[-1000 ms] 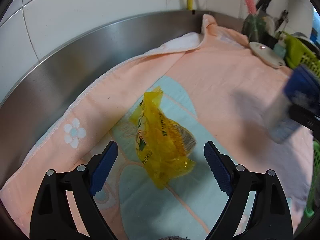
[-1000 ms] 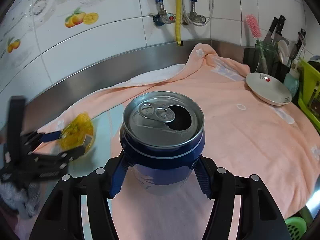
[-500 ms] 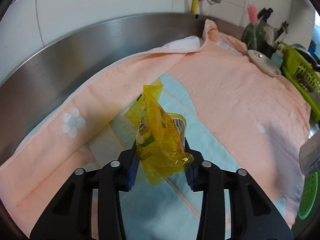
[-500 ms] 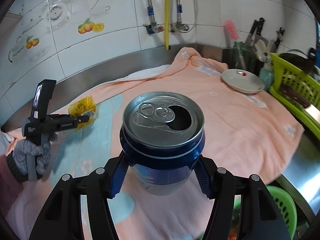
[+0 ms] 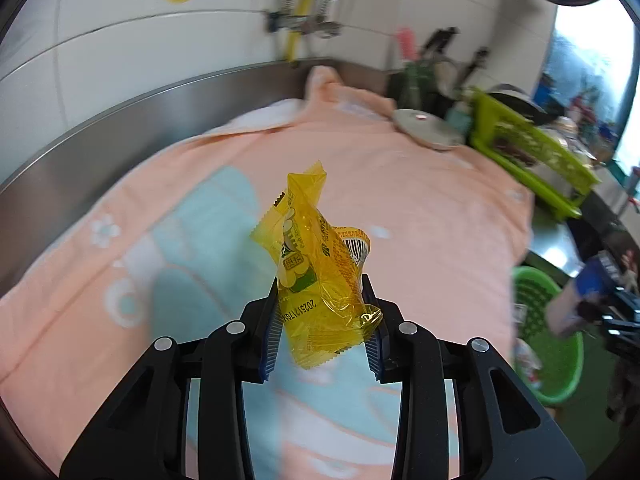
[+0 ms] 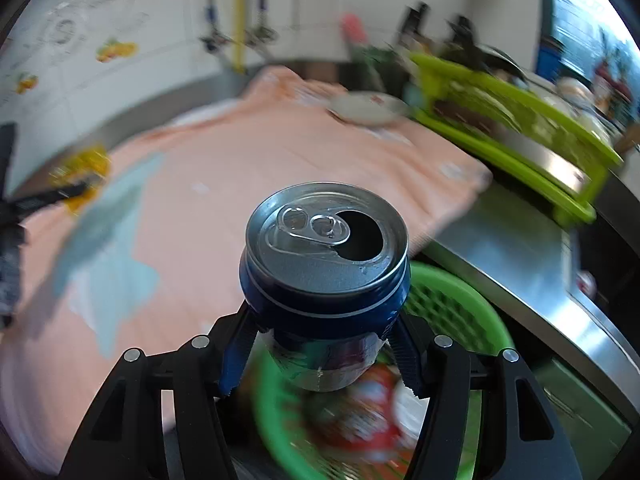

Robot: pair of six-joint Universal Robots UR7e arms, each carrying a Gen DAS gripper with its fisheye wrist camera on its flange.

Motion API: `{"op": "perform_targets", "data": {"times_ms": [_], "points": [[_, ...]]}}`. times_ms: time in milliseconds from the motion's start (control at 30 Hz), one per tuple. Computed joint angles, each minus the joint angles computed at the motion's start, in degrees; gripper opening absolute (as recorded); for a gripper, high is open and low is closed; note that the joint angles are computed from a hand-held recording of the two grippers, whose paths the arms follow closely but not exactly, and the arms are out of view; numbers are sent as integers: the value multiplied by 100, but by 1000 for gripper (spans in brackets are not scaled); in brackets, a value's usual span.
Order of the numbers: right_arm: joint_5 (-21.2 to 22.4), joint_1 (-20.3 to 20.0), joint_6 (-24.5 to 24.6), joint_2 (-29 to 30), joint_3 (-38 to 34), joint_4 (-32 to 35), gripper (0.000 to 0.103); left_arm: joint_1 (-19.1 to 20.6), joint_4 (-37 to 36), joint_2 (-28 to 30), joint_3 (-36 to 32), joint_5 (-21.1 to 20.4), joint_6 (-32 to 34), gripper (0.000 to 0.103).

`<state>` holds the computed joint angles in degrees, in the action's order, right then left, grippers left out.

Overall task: Collect trash
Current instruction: 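Carry can and wrapper to the basket and open both tools to drop them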

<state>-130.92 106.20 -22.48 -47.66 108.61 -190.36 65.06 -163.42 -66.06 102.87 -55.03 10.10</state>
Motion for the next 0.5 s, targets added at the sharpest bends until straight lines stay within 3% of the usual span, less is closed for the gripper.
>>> {"op": "perform_targets", "data": {"times_ms": [167, 500], "points": [[-569, -358, 270, -220, 356, 215, 59, -328, -64, -29, 335, -378, -27, 34], [-744, -964, 672, -235, 404, 721, 59, -823, 108, 538, 454, -827, -51, 34]]}}
